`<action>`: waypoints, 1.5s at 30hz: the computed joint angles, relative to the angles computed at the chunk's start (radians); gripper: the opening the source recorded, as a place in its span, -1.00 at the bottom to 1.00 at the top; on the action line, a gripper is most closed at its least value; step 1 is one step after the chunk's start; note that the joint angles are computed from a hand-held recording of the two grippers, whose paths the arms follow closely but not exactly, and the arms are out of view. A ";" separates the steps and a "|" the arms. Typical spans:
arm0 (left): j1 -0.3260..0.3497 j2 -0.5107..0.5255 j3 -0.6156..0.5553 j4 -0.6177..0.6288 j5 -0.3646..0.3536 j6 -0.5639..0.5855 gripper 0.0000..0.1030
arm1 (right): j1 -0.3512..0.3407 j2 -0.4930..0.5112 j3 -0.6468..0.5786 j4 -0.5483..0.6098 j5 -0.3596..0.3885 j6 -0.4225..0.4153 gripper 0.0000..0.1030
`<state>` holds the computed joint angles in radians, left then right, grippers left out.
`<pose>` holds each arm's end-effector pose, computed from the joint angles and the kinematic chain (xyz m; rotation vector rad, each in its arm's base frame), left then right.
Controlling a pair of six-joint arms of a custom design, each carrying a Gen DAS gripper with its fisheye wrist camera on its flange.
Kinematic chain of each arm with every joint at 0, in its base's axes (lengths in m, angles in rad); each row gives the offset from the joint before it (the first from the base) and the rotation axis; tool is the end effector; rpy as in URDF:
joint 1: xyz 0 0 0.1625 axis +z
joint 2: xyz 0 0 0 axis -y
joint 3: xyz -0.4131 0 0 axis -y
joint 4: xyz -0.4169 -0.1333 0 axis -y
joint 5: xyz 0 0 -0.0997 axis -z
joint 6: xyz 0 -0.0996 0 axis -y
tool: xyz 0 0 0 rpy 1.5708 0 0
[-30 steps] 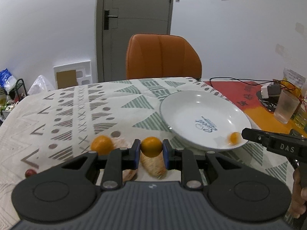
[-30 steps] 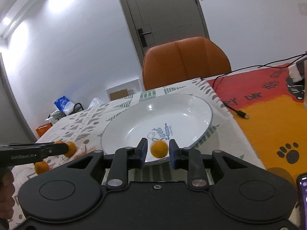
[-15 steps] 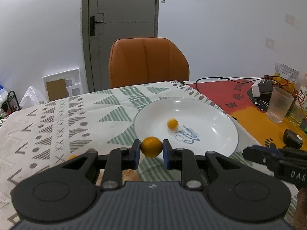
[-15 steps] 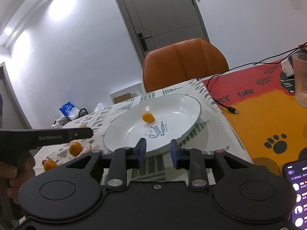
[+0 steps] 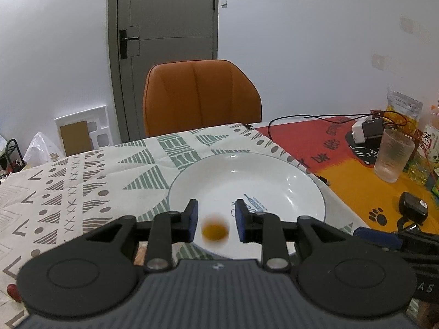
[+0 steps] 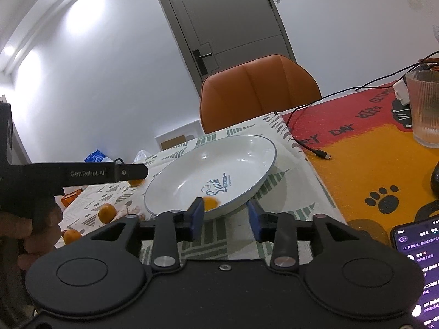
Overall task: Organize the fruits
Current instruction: 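Move both open tools back toward the remaining fruit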
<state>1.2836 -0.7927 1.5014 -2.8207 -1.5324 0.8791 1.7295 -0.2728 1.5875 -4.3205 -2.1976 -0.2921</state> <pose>-0.0790 -0.7516 0.1515 1.5596 2.3917 -0.7416 0.1683 -0.5775 -0.0416 -0.1006 -2.0013 1.6372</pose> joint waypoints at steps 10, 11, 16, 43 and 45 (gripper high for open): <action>0.020 -0.016 -0.006 -0.032 0.033 -0.006 0.46 | 0.010 0.035 -0.058 -0.033 -0.011 -0.046 0.84; 0.022 -0.017 -0.009 -0.035 0.038 -0.006 0.50 | 0.011 0.040 -0.065 -0.040 -0.008 -0.055 1.00; 0.037 -0.025 -0.021 -0.038 0.052 -0.014 0.67 | 0.016 0.048 -0.088 -0.029 0.002 -0.066 1.00; 0.137 -0.057 -0.102 -0.052 0.113 -0.070 0.71 | 0.065 0.131 -0.266 0.218 0.008 -0.072 1.00; 0.144 -0.056 -0.112 -0.049 0.116 -0.074 0.71 | 0.069 0.140 -0.285 0.243 0.006 -0.073 1.00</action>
<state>1.4273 -0.8483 1.3895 -2.8696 -1.4164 0.8053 1.7990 -0.1331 1.3028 -4.0772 -2.1920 -0.3654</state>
